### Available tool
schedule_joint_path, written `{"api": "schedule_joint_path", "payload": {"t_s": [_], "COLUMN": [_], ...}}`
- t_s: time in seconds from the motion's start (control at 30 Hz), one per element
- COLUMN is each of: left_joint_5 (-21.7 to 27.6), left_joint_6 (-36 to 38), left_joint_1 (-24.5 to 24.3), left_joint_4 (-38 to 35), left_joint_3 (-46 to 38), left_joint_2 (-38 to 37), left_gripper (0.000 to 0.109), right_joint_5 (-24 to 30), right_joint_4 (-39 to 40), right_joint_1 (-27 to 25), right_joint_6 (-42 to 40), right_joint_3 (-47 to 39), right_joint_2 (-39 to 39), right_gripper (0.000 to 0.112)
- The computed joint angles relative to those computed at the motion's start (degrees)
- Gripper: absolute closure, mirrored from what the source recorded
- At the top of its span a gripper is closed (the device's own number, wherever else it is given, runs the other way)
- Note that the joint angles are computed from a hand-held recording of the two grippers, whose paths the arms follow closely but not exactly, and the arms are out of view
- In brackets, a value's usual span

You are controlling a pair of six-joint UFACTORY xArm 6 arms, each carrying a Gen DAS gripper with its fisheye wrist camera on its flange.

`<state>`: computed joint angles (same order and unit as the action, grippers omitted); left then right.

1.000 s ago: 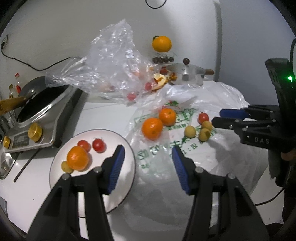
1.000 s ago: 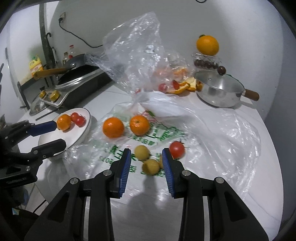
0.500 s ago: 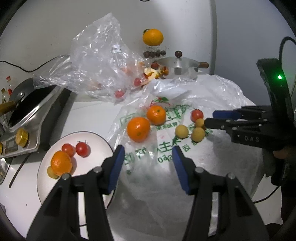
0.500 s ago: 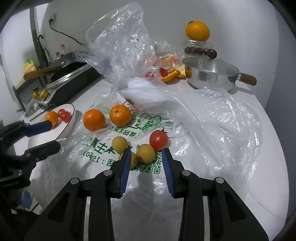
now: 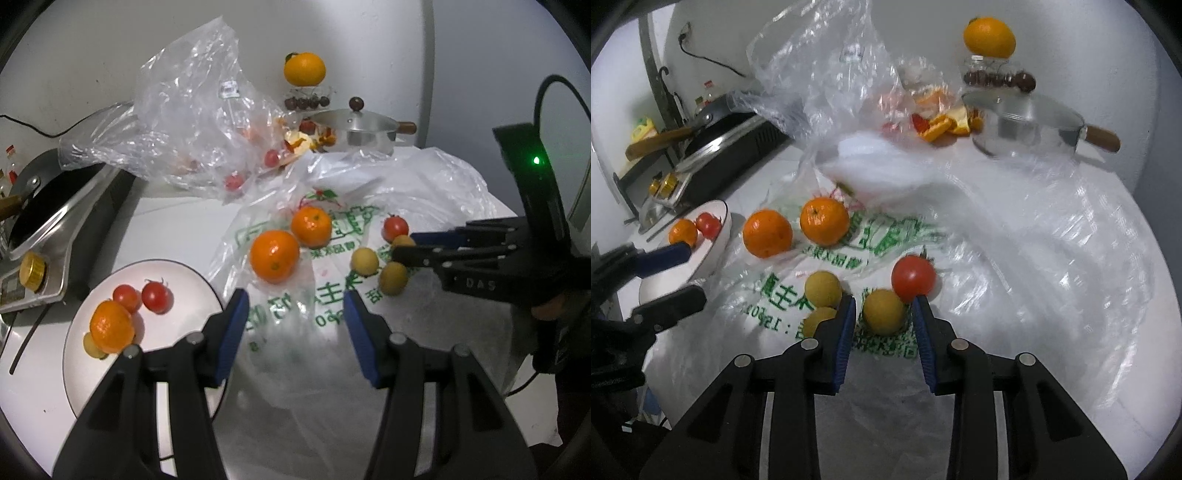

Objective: Organize fruits
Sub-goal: 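Grasp a small yellow fruit with the right tool while the left tool grasps another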

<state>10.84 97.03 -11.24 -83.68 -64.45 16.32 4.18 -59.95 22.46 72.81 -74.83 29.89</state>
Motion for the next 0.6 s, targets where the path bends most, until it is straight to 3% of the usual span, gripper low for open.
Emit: {"api": "schedule_joint_path", "payload": {"t_s": [0.2, 0.6], "left_joint_5": [0.3, 0.2], "left_joint_6": [1.8, 0.3], "left_joint_1": [-0.1, -2.7], "left_joint_4": [-1.9, -0.1], "left_joint_3": [0.0, 1.0], "left_joint_2": [-0.4, -1.4], "left_gripper": [0.054, 0.054], "right_joint_5": [1.1, -0.6], "right_joint_4": [2.5, -11.6], "right_joint_1": [0.6, -0.9], "right_joint_6": [-3.3, 9.4], "right_joint_3": [0.0, 3.3], "right_joint_2": [-0.1, -4.3], "right_gripper": [0.086, 0.086]}}
